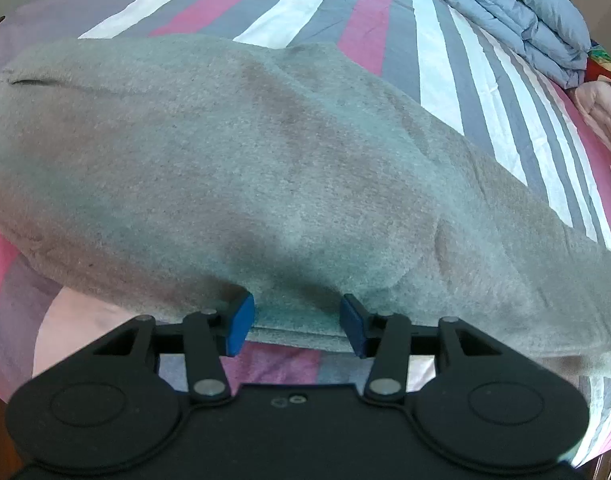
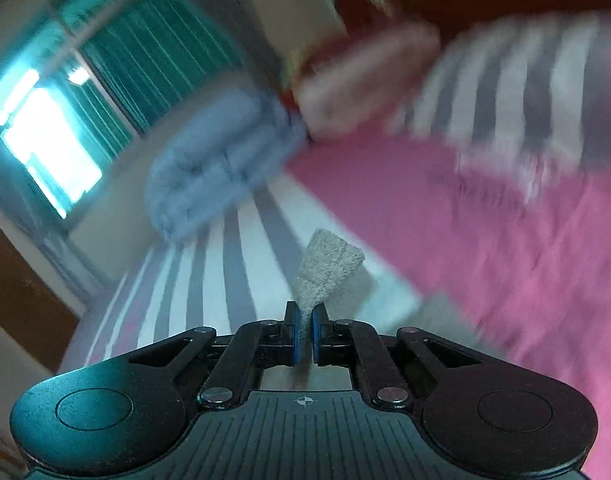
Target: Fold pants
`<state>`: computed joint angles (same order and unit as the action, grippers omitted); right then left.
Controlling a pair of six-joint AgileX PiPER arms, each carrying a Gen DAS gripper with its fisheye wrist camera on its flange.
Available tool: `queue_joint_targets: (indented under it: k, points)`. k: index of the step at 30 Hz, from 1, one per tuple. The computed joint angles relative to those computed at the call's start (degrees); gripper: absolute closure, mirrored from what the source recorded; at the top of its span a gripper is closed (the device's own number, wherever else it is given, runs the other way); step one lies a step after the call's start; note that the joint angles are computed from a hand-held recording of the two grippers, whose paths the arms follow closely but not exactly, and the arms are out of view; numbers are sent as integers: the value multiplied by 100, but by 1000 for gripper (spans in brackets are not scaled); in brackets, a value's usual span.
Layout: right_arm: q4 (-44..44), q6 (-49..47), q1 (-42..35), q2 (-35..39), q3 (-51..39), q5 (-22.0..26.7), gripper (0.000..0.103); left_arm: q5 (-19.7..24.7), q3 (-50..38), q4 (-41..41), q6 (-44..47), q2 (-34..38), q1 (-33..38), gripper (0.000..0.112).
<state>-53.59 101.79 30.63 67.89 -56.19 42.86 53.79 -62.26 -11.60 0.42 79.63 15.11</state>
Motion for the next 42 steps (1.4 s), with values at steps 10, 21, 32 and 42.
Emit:
queue_joint_targets:
  k: [10, 21, 32, 42]
  points:
    - [2019, -620, -560, -411, 1234, -194, 96, 5, 15, 5, -5, -37, -7, 72]
    - [2528, -484, -919, -1026, 1395, -48, 38, -30, 45, 83, -54, -81, -68, 70]
    - [1598, 612, -221, -1110, 951, 964, 45, 15, -28, 109, -113, -33, -104, 66]
    - [3174, -681, -1686, -649, 1215, -626, 73, -6, -8, 115, -129, -46, -122, 65]
